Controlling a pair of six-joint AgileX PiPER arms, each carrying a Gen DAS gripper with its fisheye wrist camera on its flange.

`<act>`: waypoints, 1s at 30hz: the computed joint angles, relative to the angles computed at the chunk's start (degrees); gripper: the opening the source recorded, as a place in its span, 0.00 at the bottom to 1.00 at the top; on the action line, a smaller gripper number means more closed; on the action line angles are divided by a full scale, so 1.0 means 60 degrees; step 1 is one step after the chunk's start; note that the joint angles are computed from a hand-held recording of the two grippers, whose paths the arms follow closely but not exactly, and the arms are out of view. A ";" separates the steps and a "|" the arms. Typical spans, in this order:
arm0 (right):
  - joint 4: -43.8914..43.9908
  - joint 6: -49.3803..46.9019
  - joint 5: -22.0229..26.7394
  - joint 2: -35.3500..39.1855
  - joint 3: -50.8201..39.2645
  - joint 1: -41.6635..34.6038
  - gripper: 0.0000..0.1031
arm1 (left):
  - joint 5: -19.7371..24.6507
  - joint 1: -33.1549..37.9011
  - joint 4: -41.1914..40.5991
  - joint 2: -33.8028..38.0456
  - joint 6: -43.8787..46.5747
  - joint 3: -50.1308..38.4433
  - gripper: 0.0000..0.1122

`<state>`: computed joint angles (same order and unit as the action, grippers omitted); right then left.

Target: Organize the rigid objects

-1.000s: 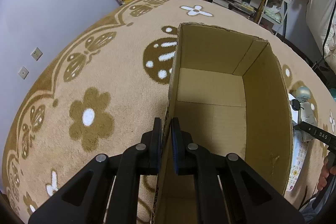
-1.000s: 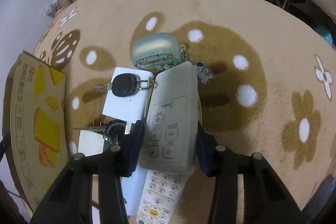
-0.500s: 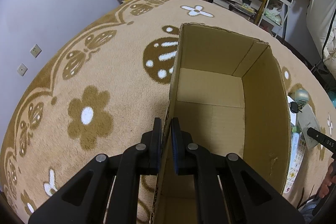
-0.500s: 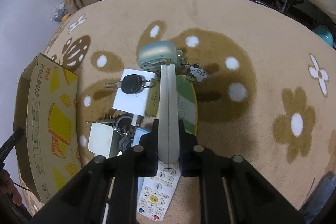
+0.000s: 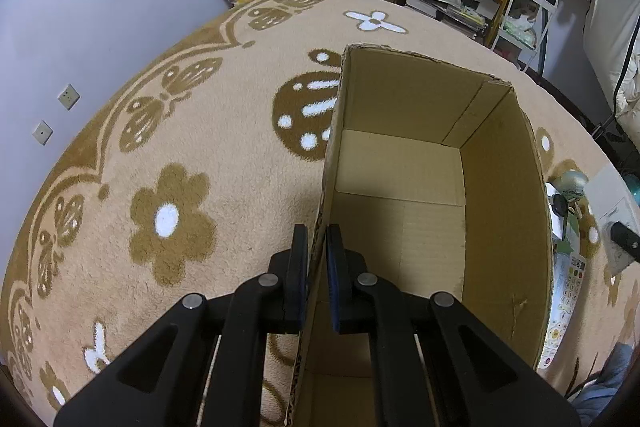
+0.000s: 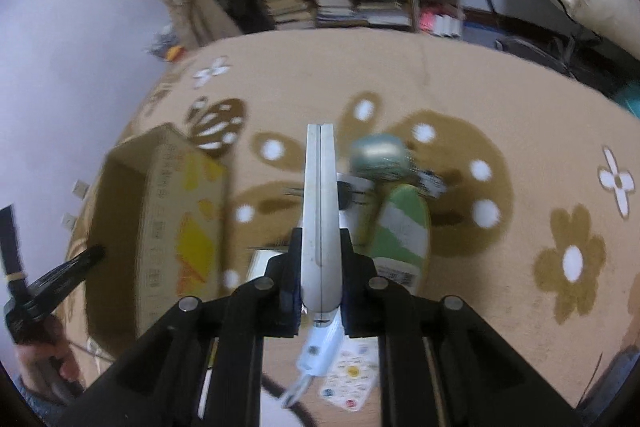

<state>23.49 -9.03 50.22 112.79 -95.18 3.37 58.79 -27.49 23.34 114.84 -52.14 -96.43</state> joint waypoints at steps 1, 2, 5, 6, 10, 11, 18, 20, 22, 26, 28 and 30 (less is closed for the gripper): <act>0.0112 -0.0132 -0.0053 -0.0126 0.0082 0.0081 0.15 | 0.0013 0.0001 -0.0004 0.0001 0.0018 -0.0012 0.07; 0.0280 -0.0314 -0.0128 -0.0267 0.0166 0.0173 0.15 | 0.0045 -0.0015 -0.0007 -0.0003 0.0026 -0.0034 0.07; 0.0896 -0.0874 -0.0354 -0.0493 0.0264 0.0414 0.15 | 0.0133 -0.0042 0.0019 0.0010 0.0042 -0.0097 0.07; 0.1041 -0.0988 -0.0389 -0.0480 0.0215 0.0504 0.15 | 0.0157 -0.0057 0.0047 0.0002 0.0045 -0.0104 0.07; 0.1823 -0.1617 -0.0602 -0.0509 0.0206 0.0829 0.15 | 0.0260 -0.0090 0.0048 0.0005 0.0089 -0.0150 0.07; 0.1933 -0.1743 -0.0617 -0.0494 0.0181 0.0933 0.15 | 0.0360 -0.0073 -0.0054 0.0040 0.0193 -0.0215 0.07; 0.2637 -0.2472 -0.0817 -0.0557 0.0477 0.1562 0.15 | 0.0694 -0.0194 -0.0007 0.0149 0.0489 -0.0397 0.06; 0.2982 -0.2784 -0.0913 -0.0614 0.0730 0.1695 0.15 | 0.0738 -0.0204 -0.0034 0.0151 0.0515 -0.0425 0.05; 0.3104 -0.3003 -0.1017 -0.0642 0.0972 0.1819 0.15 | 0.0761 -0.0209 -0.0058 0.0160 0.0523 -0.0462 0.05; 0.3200 -0.3278 -0.1111 -0.0469 0.1126 0.2056 0.15 | 0.0846 -0.0235 0.0004 0.0191 0.0568 -0.0525 0.05; 0.3164 -0.3368 -0.1218 -0.0476 0.1236 0.2144 0.15 | 0.0931 -0.0274 0.0031 0.0219 0.0617 -0.0575 0.05; 0.2852 -0.3217 -0.1335 -0.0434 0.1222 0.2277 0.15 | 0.1020 -0.0309 0.0054 0.0247 0.0650 -0.0626 0.05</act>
<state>40.61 -28.33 42.21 110.19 -87.85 17.03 64.91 -29.34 23.67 116.32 -48.24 -100.19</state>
